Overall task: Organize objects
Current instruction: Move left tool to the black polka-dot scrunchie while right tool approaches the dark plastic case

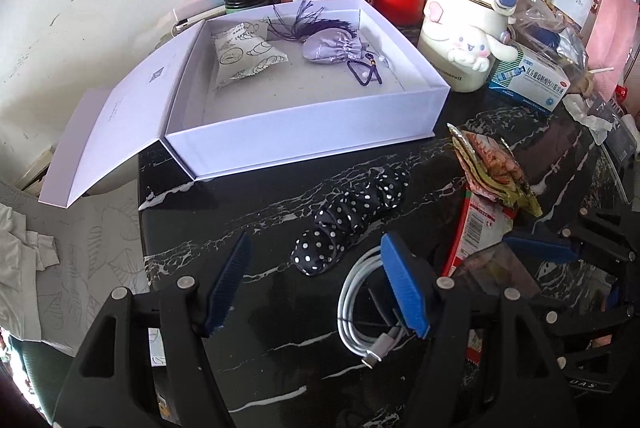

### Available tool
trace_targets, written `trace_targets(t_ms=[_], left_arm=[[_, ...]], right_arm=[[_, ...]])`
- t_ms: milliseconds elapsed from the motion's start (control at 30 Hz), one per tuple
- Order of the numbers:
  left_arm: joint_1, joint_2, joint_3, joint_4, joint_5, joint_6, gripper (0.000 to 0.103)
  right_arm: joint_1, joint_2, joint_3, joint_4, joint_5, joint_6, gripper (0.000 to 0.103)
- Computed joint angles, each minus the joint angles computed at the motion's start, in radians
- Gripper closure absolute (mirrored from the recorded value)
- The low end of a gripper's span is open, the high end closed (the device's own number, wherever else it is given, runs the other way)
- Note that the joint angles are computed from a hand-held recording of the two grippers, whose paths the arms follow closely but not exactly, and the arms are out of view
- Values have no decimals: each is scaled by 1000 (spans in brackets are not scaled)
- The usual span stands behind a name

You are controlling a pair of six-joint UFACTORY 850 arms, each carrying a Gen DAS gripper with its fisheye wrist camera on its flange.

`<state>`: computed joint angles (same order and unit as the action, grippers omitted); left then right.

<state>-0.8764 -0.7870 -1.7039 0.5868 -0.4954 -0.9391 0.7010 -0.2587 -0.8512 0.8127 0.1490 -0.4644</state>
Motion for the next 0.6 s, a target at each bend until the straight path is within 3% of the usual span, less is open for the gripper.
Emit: trace_targets(t_ms=[67, 200, 600], left_arm=[[6, -23, -30, -33, -3, 43, 37], [15, -70, -89, -95, -17, 125, 37], [33, -141, -177, -262, -21, 303, 37]], right_arm=[[1, -4, -2, -11, 6, 2, 80], [6, -15, -10, 100, 22, -129, 85], [-18, -26, -12, -92, 7, 69, 86]])
